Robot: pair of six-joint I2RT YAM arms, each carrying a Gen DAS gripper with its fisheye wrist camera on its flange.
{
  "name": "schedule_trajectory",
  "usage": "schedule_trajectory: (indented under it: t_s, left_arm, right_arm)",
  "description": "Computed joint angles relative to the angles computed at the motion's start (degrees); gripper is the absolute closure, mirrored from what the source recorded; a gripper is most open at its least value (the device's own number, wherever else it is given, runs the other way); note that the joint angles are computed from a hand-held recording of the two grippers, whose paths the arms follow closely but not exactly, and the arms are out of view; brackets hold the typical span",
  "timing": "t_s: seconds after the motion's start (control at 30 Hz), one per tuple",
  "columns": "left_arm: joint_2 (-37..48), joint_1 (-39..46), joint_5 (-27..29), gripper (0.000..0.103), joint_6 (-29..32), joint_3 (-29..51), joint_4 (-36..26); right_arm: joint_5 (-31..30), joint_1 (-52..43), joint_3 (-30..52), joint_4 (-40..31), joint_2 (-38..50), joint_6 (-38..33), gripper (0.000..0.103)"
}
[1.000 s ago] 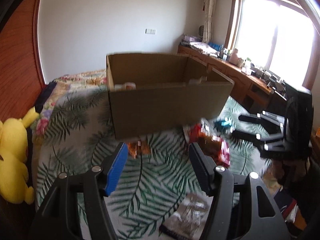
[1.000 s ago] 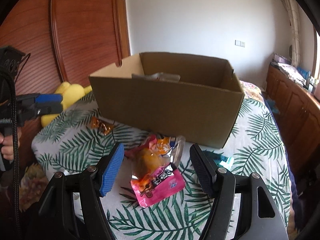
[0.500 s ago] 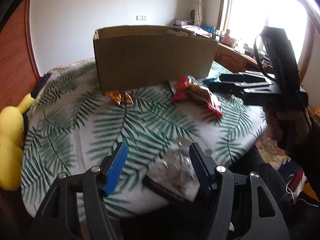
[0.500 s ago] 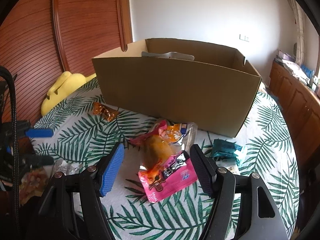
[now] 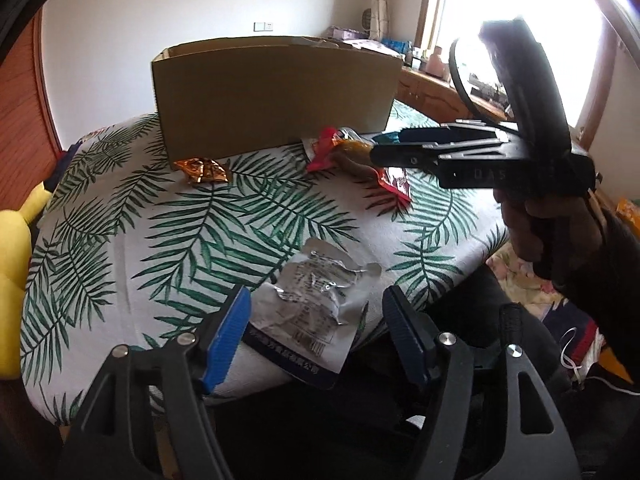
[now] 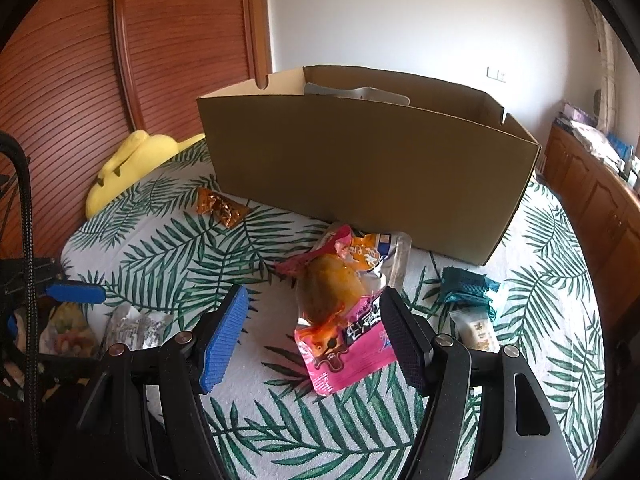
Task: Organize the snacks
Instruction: 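Move both tools back to the snacks beside the box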
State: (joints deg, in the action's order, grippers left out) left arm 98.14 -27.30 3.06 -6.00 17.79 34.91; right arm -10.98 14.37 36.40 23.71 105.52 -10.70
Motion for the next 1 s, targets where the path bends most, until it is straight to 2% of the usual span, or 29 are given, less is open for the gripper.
schedule_trajectory:
  t_s: [0.13, 0.27, 0.53, 0.7, 0.77, 1.0]
  left_arm:
    - [3.8, -1.8, -3.9, 0.034, 0.5, 3.0, -1.0]
    - [7.0, -1.7, -4.7, 0.034, 0.3, 5.2, -0.7]
    - [10.1, 1.0, -2.7, 0.034, 0.1, 8.3, -1.1]
    - [11.7, 0.7, -4.8, 0.034, 0.4, 10.3, -1.7]
    - [12.2, 0.5, -5.5, 0.041, 0.2, 10.7, -1.3]
    - [11.7, 1.3, -4.6, 0.043, -1.1, 10.5, -1.3]
  right_arm:
    - [-0.2, -0.2, -0.1, 0.1, 0.1, 0.0, 0.033]
    - [0.0, -0.3, 0.3, 0.2, 0.5, -0.2, 0.033]
    - [0.7, -0.7, 5.7, -1.8, 5.8, -0.5, 0.033]
    - [0.6, -1.3, 9.5, -3.5, 9.7, 0.1, 0.033]
    - [-0.2, -1.9, 10.8, -4.9, 10.4, 0.4, 0.033]
    - [-0.4, -2.1, 12.3, -6.7, 11.3, -0.6, 0.034]
